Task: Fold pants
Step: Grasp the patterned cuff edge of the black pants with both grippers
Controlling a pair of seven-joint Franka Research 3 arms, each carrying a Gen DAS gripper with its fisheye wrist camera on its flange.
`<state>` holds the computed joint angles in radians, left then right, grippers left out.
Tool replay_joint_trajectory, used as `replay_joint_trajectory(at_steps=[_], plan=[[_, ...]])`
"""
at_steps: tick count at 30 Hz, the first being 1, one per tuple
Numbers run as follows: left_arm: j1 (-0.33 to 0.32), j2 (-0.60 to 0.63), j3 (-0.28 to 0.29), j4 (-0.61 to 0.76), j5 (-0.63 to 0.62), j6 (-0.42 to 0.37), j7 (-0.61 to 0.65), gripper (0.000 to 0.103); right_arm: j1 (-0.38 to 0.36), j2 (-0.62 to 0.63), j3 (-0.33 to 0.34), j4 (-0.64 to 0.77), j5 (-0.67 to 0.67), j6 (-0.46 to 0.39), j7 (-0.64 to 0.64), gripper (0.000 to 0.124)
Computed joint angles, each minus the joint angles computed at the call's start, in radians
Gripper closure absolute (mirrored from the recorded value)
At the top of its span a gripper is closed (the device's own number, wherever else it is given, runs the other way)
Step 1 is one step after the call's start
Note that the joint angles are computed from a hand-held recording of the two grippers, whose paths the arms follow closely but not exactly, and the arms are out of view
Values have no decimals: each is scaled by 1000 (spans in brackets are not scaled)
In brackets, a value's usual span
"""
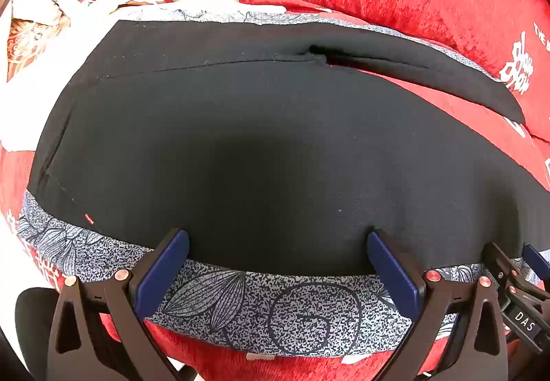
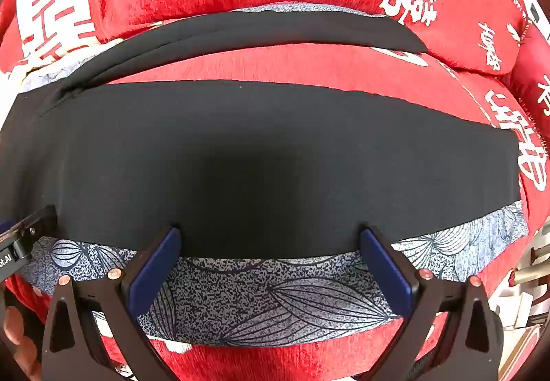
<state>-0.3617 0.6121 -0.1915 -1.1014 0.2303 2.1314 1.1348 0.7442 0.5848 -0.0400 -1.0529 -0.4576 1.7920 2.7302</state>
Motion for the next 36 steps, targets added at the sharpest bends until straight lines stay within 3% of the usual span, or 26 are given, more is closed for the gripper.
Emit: replay_joint_trajectory(at_steps=[17,26,36], plan=[[0,-24,1,-32,13,31,-16,0,3,0,-3,-1,-7,1,1,21],[0,-58,8,-110,53,138,-34,0,13,-3,-5,1,-23,1,6,21],[1,-76,7,-143,67,169,-46,0,10,-5,-3,1,-29,3,2,21]])
